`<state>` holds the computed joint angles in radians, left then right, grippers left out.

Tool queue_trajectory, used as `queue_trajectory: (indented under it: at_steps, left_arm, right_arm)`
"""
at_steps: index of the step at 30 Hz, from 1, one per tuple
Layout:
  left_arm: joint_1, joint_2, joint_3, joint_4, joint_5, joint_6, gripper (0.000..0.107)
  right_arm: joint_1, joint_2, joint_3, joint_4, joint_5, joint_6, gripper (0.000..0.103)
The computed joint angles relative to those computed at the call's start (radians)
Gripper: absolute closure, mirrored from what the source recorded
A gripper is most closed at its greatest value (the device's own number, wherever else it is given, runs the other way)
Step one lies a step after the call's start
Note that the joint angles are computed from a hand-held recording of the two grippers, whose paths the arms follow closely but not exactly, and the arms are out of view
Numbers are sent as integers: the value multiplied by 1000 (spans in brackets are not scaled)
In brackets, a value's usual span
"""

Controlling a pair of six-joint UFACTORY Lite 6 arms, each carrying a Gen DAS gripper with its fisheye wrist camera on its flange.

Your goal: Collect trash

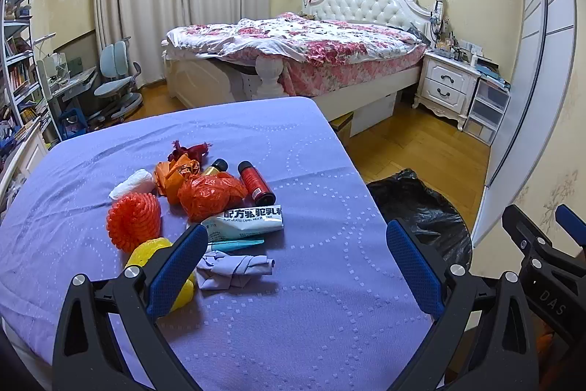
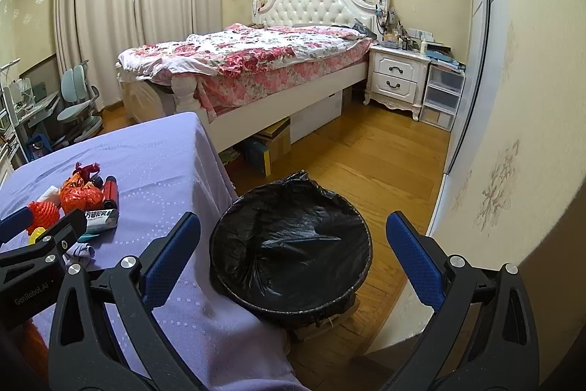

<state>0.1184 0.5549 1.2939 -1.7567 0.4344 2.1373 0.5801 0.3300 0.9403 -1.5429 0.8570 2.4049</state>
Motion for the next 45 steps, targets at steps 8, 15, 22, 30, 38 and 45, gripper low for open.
queue_trajectory:
  at_steps: [8, 15, 22, 30, 38, 45]
  left_arm:
    - [8, 3, -14, -31, 1, 41, 10]
    - [17, 20, -19, -74, 3, 95, 10]
    - [19, 27, -18, -79, 4, 106, 10]
    - [9, 29, -9, -70, -6, 89, 10]
    - [8, 30, -9, -76, -7, 95, 10]
    - [3, 25, -8, -68, -15, 81, 10]
  right_arm:
    - [-6, -6, -4, -3, -7, 2, 4]
    - [4, 8, -10, -9, -4, 26, 4]
    - [0, 7, -10, -9, -9, 25, 4]
    - [-5, 20, -14, -23, -16, 50, 4]
    - [-5, 21, -14, -23, -17, 52, 4]
    - [-8, 18, -16, -25, -21, 51, 4]
